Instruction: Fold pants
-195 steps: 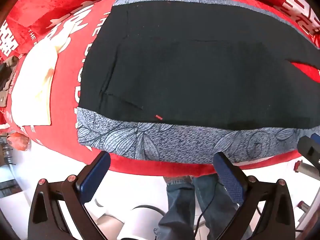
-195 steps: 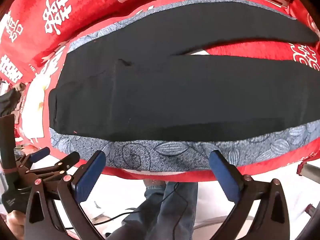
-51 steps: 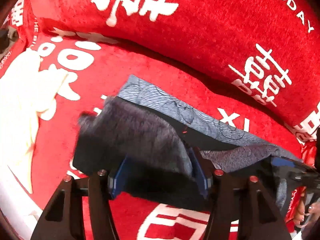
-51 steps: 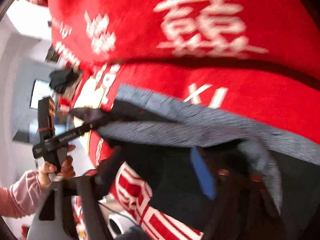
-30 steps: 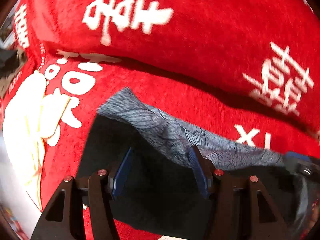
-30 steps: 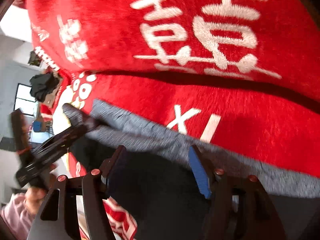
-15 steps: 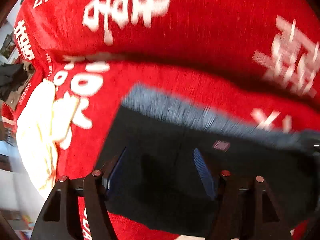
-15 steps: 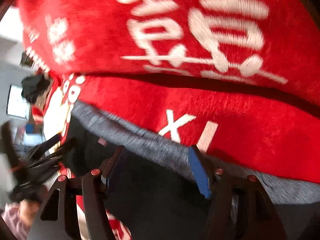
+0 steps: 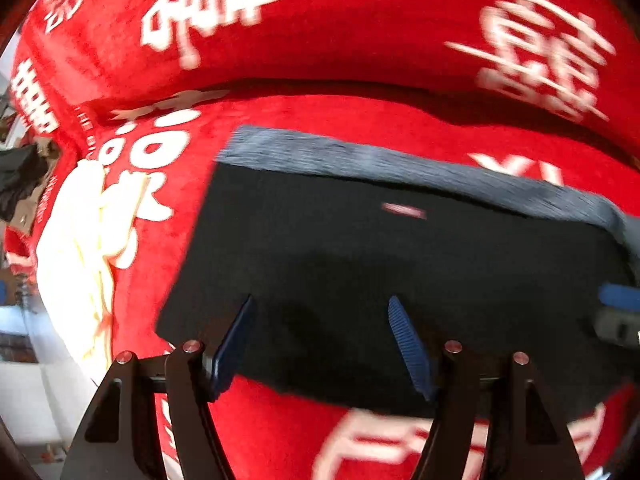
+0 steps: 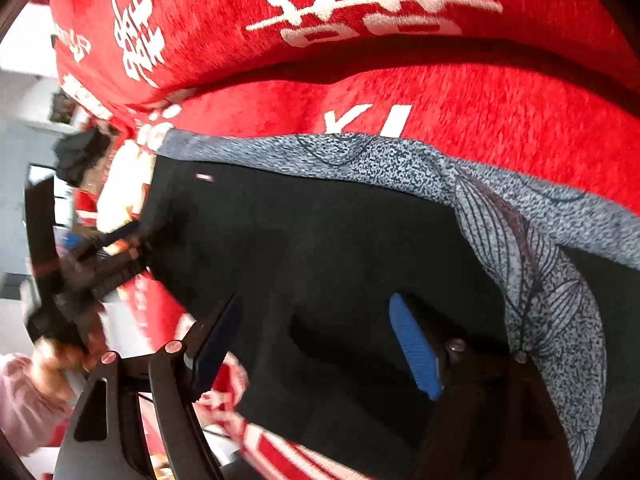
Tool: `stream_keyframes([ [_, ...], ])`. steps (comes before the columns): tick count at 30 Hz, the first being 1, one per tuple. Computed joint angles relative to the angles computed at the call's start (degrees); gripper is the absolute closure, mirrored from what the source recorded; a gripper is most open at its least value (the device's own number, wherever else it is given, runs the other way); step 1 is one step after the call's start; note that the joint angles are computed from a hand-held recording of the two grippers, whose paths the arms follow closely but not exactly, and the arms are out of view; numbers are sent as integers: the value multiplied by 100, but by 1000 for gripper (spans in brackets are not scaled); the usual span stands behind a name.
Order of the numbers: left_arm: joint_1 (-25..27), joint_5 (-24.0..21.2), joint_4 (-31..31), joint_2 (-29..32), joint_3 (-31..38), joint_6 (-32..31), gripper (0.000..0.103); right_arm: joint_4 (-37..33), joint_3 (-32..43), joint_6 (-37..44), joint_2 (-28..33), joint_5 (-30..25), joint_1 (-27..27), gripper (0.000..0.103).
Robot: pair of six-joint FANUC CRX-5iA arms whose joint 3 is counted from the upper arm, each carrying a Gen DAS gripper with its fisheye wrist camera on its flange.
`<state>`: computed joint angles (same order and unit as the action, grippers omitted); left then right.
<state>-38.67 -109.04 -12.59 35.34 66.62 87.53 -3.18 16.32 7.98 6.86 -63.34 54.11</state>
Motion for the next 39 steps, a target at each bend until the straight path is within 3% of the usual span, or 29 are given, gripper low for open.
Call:
stream_keyframes([
  [3, -188, -87, 323, -60, 33, -52, 33, 458, -549, -704, -405, 638, 188, 28],
  [7, -482, -330, 862, 72, 318, -147, 33, 2307, -1574, -2498, -1172, 1362, 991, 25],
  [8, -575, -351, 1111, 103, 350, -196, 33, 2802, -1889, -3156, -1411, 1481, 1254, 22],
  [10, -720, -328, 1415, 112, 315, -321, 33, 3143, -2081, -3773, -1640, 1298, 1633, 20],
  [13, -993, -272, 1902, 132, 179, -477, 33, 3915, -2171, -5061, -1793, 328, 2616, 20],
  [15, -1197, -156, 2195, 70, -51, -533, 33, 4145, -1875, -6120, -1651, -1002, 3500, 20],
  [16, -1296, -118, 2346, 53, -136, -539, 33, 4033, -1609, -6633, -1501, -1708, 3931, 20],
  [19, -1492, 16, 2797, 36, -324, -505, 33, 3493, -936, -7816, -1065, -3108, 4746, 21],
  [21, -1625, -14, 3001, 102, -321, -424, 33, 3191, -691, -9047, -830, -3704, 5273, 25],
  [24, -1768, 107, 3211, 65, -571, -299, 33, 2804, -673, -10262, -743, -3900, 5707, 35],
  [29, -2025, 310, 3164, 6, -971, -191, 33, 2695, -998, -10606, -845, -3717, 6011, 47],
  [35, -2106, 485, 3258, -79, -1274, 199, 33, 3408, -1839, -10440, -1178, -3299, 6241, 66],
  [37, -2146, 448, 3296, -4, -1168, 233, 33, 3899, -2283, -10694, -1365, -3089, 6344, 95],
  [38, -2153, 440, 3318, 14, -1137, 225, 38, 3958, -2385, -10715, -1426, -3007, 6352, 100],
  [39, -2159, 431, 3366, 38, -1100, 216, 58, 3915, -2374, -10611, -1482, -2979, 6329, 100],
])
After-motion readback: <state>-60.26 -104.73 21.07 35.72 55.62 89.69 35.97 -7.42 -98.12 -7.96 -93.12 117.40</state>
